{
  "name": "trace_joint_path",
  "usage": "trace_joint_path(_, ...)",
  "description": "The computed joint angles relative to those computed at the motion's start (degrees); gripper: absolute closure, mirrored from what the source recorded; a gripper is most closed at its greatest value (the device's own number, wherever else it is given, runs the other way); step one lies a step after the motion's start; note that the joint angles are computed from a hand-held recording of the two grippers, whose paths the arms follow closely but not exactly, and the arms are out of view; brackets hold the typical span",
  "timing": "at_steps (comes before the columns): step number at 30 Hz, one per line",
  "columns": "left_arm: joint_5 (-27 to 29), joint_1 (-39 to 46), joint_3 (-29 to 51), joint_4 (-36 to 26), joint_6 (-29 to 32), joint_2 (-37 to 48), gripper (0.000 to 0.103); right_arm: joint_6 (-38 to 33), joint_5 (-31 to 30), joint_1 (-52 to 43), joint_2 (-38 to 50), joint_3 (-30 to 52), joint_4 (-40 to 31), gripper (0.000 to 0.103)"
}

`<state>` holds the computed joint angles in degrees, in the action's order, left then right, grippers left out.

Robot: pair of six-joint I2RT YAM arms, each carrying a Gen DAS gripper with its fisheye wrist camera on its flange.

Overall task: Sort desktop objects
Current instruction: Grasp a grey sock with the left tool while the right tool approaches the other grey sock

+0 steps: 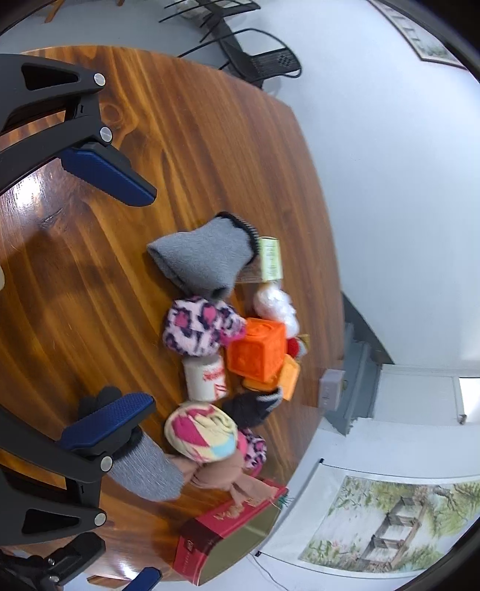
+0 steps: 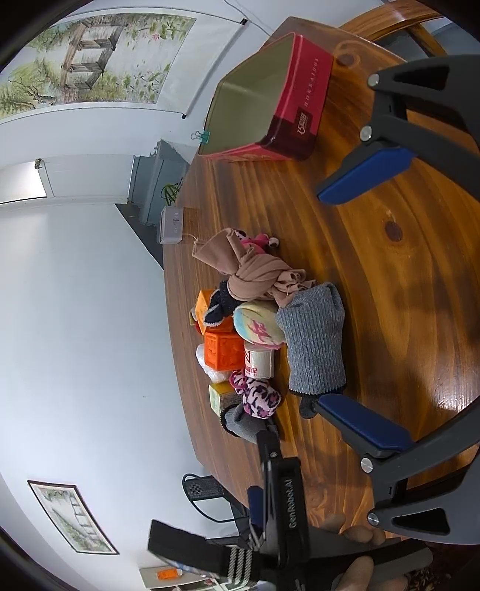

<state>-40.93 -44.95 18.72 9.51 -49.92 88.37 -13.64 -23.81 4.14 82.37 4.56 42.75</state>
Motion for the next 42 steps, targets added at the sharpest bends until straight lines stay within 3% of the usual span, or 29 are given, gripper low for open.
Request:
trace_joint_path(3,0.7,-0.9,-0.5,-1.2,-3.8,-1.8,0.001,0.1,0.4,0.9,0.3,0.3,-0.4,0.000)
trace_joint_path(5,3.8,2.1,-4.5,2.9,-3.6,-4.3,0.001,1.0,4.3,4.9,2.2,0.9,0.1,0.000)
trace_joint_path(7,6.0,4.4,-11.0,11.1,-3.1,-5.3,0.001,1.9,3.3,5.2,4.2,1.1,1.6,0.000)
trace_joint_path(10,7.0,5.8,-10.4,4.9,-4.9,-7.4,0.001,2.1,1.9,4.8,5.7,1.6,1.9,0.000)
trace_joint_path(15,8.1,8.2,-8.1,4.0,-4.4,-4.4,0.001,3.3,1.4,6.2,7.6,4.9,-2.6,0.000)
trace_joint_path(20,3.3,6.3,-4.7,-1.6,-4.9,-1.7,0.001,4.8,2.4,7.8,9.4,7.0,-3.9,0.000)
trace_joint_path(28,5.9,9.8,-6.2,2.2,-2.5,-1.6,0.001,8.1,2.5,7.5,10.6,9.9,-7.5,0.000)
trace_joint_path(35,10.6,17.4,-10.5,5.0,-0.9,-8.3,0.001,12.7,8.6,9.6,8.9,11.0,-7.9,0.000)
trace_joint_path(38,13.3,20.7,-11.4,7.4,-0.7,-8.7,0.001,13.3,8.2,9.2,9.2,11.6,-8.6,0.000)
trace_joint_path(42,21.5,27.1,-10.7,11.6,2.2,-7.0,0.001,13.0,6.5,8.2,9.6,11.6,-9.5,0.000)
